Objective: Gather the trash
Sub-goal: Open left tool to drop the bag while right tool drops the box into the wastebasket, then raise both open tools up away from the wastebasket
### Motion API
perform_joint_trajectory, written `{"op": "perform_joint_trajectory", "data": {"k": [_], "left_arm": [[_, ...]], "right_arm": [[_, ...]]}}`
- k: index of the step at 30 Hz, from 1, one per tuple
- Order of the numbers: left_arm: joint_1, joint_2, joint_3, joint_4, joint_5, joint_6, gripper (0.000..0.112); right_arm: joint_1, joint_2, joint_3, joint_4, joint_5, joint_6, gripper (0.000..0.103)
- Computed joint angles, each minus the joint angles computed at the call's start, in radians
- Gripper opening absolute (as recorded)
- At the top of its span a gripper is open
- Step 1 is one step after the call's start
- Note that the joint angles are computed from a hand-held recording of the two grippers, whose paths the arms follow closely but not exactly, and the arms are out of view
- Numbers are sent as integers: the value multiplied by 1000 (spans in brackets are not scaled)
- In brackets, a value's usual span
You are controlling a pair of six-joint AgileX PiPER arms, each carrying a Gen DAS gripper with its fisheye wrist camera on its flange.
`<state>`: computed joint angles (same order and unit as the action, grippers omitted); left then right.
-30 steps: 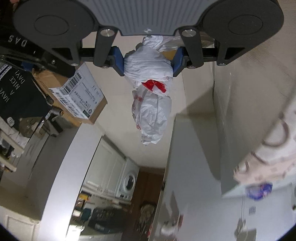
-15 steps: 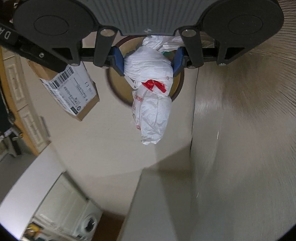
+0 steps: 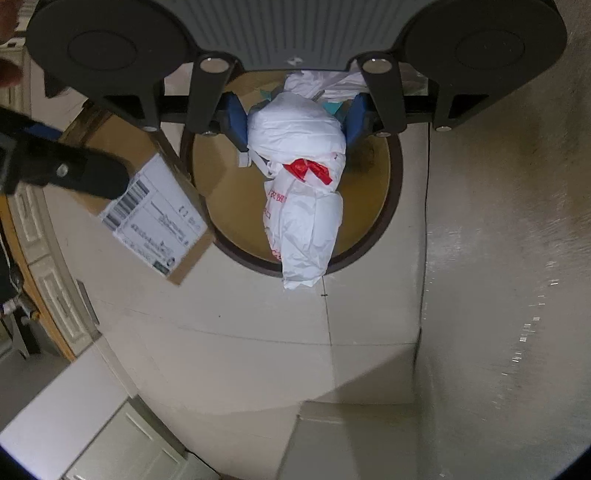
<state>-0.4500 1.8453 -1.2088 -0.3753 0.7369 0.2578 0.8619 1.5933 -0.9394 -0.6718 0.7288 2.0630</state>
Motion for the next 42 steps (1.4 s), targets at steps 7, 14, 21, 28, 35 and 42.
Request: {"op": "perform_joint_trajectory", "data": {"k": [7,14,21,28,35,42], "left_arm": [[-7,67,12,71,-18,-44,75],[8,51,34,136,1,-39,88],[-7,22,38,196,47,-61,94],[-41,23,31,229,54,-116,100],[-31,-26,12,207,103,-122,103],[-27,-72,15,222,114,-160,103]], "right_arm": [[-111,61,-12,47,-114,-128,86],[-161,153,-37,62,-238,-185,89],[-156,191,-56,86,-208,-223,103],[-148,151,-38,147,-162,-314,103],[-126,109,-25,169,-113,-388,103],[-92,68,-41,175,-52,-439,103]]}}
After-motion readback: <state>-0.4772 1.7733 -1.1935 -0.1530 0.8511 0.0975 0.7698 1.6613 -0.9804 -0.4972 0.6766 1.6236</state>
